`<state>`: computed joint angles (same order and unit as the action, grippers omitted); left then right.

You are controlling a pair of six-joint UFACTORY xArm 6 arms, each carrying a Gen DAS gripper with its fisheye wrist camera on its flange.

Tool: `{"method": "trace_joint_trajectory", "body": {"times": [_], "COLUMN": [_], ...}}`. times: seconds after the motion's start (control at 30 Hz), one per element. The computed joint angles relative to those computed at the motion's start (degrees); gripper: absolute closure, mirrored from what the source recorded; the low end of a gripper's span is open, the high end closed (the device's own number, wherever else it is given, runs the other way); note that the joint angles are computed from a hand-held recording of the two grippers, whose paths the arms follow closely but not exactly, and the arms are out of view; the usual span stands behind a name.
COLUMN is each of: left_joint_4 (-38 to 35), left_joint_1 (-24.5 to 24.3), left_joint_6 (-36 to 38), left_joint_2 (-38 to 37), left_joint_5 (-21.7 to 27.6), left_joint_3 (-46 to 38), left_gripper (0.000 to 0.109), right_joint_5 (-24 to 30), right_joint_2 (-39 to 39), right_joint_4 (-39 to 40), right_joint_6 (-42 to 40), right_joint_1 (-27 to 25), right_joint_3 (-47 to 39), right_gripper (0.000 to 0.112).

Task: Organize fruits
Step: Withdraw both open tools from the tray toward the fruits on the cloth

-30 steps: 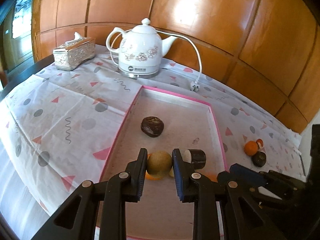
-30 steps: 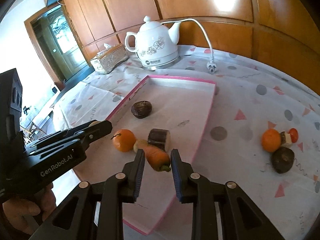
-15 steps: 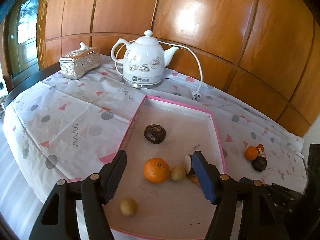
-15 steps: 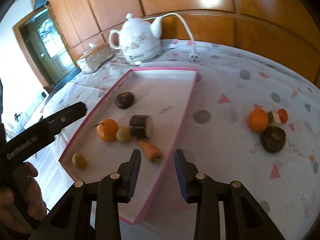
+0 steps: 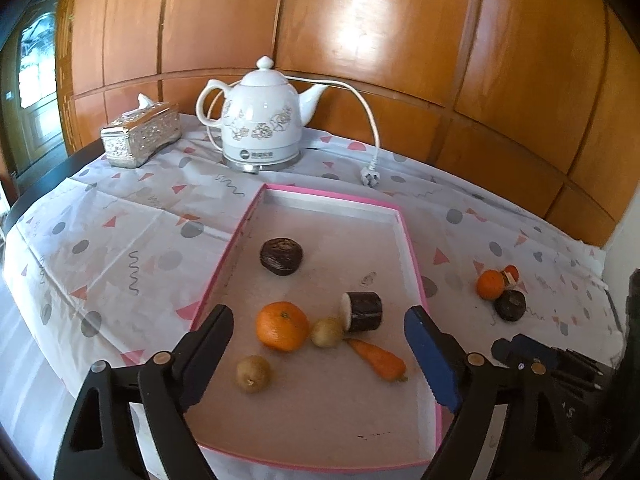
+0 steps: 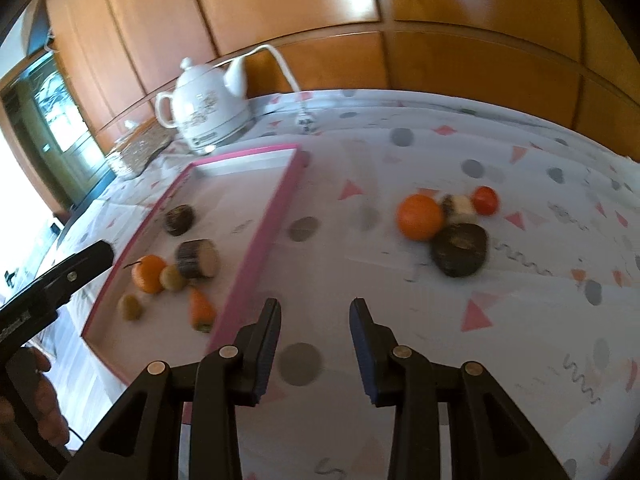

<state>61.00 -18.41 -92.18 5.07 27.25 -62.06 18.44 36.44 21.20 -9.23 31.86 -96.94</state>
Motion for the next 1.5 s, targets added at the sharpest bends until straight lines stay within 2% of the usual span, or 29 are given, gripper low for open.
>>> {"method": "trace_joint_trajectory", "body": {"times": [0.57,1.2,1.5], "left_joint_4": [-5.57,-13.88,-15.36], "left_joint_1": [-2.66,-4.61,-5.26], "left_joint_6": [9.10,20.41,22.57], "left_joint_2": [4.76,11.20,13.47], "left_joint_5": [-3.01,-3.81,-2.83], "left_joint_3": [-4.56,-11.30,-14.32], "left_gripper": [0.017,0.017,0.017], "right_joint_5": [-3.29,-1.54,-1.17], "right_joint_2": [-2.42,-0.82,-0.33], "right_joint_4": [-9.35,-9.80,-11.50], "right_joint_6": [14.68,15.35,16.16], "right_joint_1": [-6.00,-7.47,-7.57], "right_joint_3": [6.90,5.19,4.39], "right_gripper": [0.076,0.075,0.074]}}
